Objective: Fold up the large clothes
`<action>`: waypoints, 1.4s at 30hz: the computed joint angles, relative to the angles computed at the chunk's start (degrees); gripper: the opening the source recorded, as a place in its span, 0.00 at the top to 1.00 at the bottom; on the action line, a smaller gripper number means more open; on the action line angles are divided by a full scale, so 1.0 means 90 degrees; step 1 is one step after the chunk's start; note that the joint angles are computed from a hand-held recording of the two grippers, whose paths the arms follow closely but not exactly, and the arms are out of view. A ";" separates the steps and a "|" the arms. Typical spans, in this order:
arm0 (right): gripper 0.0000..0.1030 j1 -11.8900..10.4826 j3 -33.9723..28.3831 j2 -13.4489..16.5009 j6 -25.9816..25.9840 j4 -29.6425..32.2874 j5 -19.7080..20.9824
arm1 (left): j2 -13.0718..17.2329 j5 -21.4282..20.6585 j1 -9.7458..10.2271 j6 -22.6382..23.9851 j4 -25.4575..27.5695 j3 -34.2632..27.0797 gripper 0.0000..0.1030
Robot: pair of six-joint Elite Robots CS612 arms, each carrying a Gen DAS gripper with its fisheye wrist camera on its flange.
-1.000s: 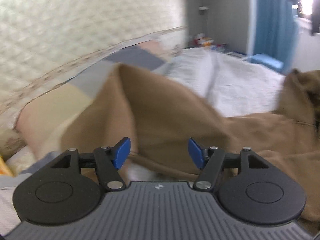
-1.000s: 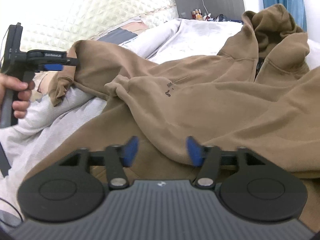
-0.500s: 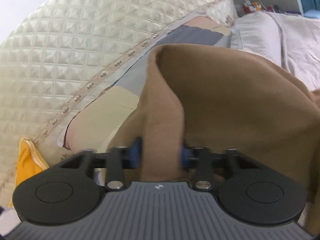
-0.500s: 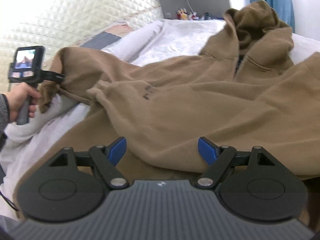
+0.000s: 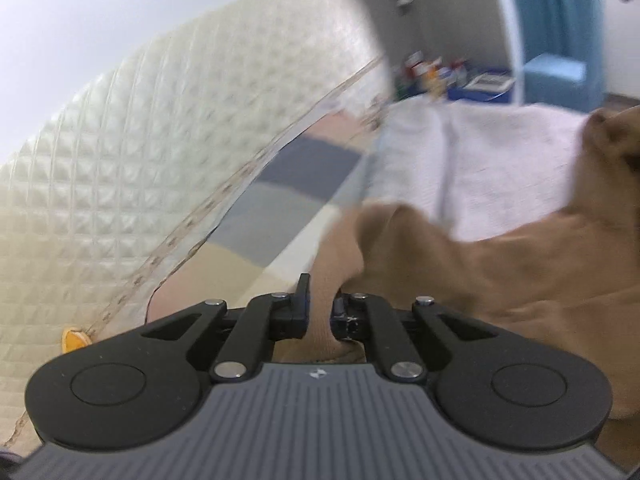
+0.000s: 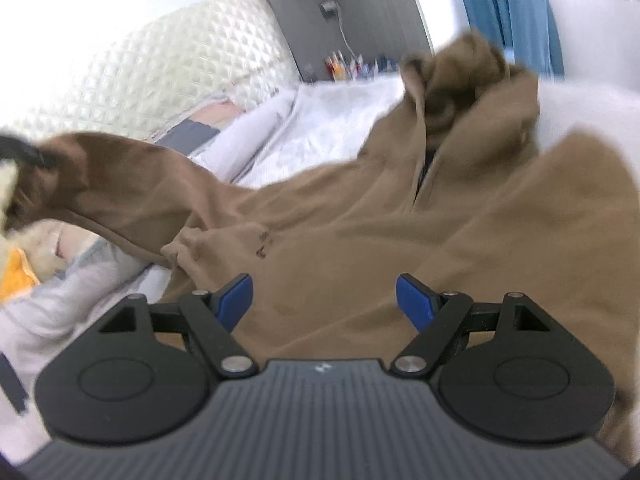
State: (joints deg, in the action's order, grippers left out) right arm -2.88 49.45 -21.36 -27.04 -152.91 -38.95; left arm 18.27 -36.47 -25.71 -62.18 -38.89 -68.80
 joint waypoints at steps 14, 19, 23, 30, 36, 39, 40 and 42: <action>0.22 -0.0562 0.0364 -0.0280 0.0254 -0.0143 0.0901 | -0.0886 -0.1119 -0.0889 0.0227 -0.3965 0.2150 0.93; 0.22 -0.0715 -0.0102 0.0015 0.1278 -0.0390 0.0925 | -0.1069 -0.1604 -0.1003 0.0435 -0.5396 0.3395 0.94; 0.22 -0.0817 -0.0673 0.0367 0.2162 -0.0619 0.0780 | -0.1027 -0.2089 -0.1002 0.0332 -0.6385 0.4135 0.94; 0.20 -0.0816 -0.1323 0.0829 0.3555 -0.0736 0.0214 | -0.1032 -0.2509 -0.0904 0.0040 -0.7953 0.5409 0.94; 0.20 -0.0749 -0.1388 0.0854 0.3416 -0.0633 0.0101 | -0.0885 -0.2696 -0.0800 0.0434 -0.8346 0.5375 0.93; 0.20 -0.0727 -0.1143 0.0747 0.3245 -0.0933 0.0190 | -0.0447 -0.2872 -0.0764 0.0510 -0.8069 0.4432 0.93; 0.20 -0.0733 -0.1083 0.0723 0.3177 -0.1023 0.0237 | -0.0304 -0.2915 -0.0753 0.0480 -0.7989 0.4130 0.93; 0.20 -0.0705 -0.0855 0.0625 0.3102 -0.1399 0.0183 | 0.0022 -0.3013 -0.0762 0.0506 -0.7908 0.3474 0.92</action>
State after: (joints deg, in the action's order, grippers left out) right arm -9.23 41.76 -15.73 0.88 -165.51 -37.30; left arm 18.46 -63.59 -32.57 -57.63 -110.06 -37.53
